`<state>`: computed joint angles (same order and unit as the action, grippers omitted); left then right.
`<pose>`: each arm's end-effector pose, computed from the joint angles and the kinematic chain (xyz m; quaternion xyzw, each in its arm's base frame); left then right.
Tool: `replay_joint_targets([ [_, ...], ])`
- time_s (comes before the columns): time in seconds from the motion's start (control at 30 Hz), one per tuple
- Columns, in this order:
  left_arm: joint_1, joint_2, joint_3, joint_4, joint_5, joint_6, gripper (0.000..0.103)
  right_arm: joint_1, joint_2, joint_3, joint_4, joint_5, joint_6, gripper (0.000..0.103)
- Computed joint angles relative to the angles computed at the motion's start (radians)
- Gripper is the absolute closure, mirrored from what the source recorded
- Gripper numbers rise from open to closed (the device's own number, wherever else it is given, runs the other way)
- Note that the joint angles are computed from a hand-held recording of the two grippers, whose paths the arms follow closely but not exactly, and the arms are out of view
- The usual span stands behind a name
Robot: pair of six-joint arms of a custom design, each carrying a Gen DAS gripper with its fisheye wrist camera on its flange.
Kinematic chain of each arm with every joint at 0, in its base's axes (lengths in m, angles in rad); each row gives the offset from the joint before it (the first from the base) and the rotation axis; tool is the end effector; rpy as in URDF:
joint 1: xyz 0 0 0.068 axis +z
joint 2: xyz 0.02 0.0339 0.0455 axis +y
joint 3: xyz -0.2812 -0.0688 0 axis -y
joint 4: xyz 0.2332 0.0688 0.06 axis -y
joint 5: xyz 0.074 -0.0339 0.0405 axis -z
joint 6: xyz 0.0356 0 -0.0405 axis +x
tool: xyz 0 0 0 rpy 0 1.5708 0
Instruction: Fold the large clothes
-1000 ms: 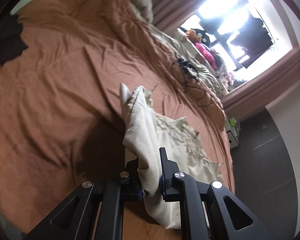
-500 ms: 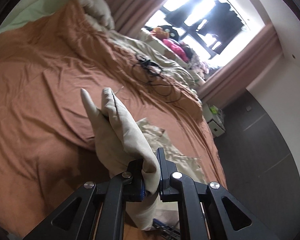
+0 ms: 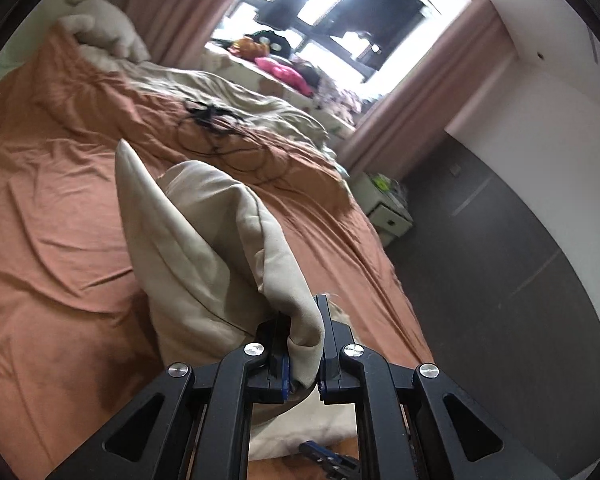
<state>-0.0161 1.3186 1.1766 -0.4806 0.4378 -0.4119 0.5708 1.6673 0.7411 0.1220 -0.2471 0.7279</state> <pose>0.2752 -0.0195 0.3502 -0.0735 0.8710 -0.2834 0.3944 0.2565 0.1751 0.1649 0.0263 0.9211 0.3154 0.2265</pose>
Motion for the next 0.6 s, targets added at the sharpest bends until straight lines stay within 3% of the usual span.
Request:
replay_joint_targets([
  [0.37,-0.405,0.231,0.142,0.055,-0.172,-0.092,0.094,-0.346,-0.259,-0.322,0.058,-0.097,-0.042,0.086],
  [0.53,-0.576,0.431,0.262,0.012,-0.235,-0.066,0.091,-0.485,-0.274,-0.403,0.083,-0.153,-0.083,0.086],
  [0.6,-0.610,0.488,0.287,-0.004,-0.217,-0.059,0.087,-0.519,-0.265,-0.425,0.100,-0.169,-0.088,0.086],
])
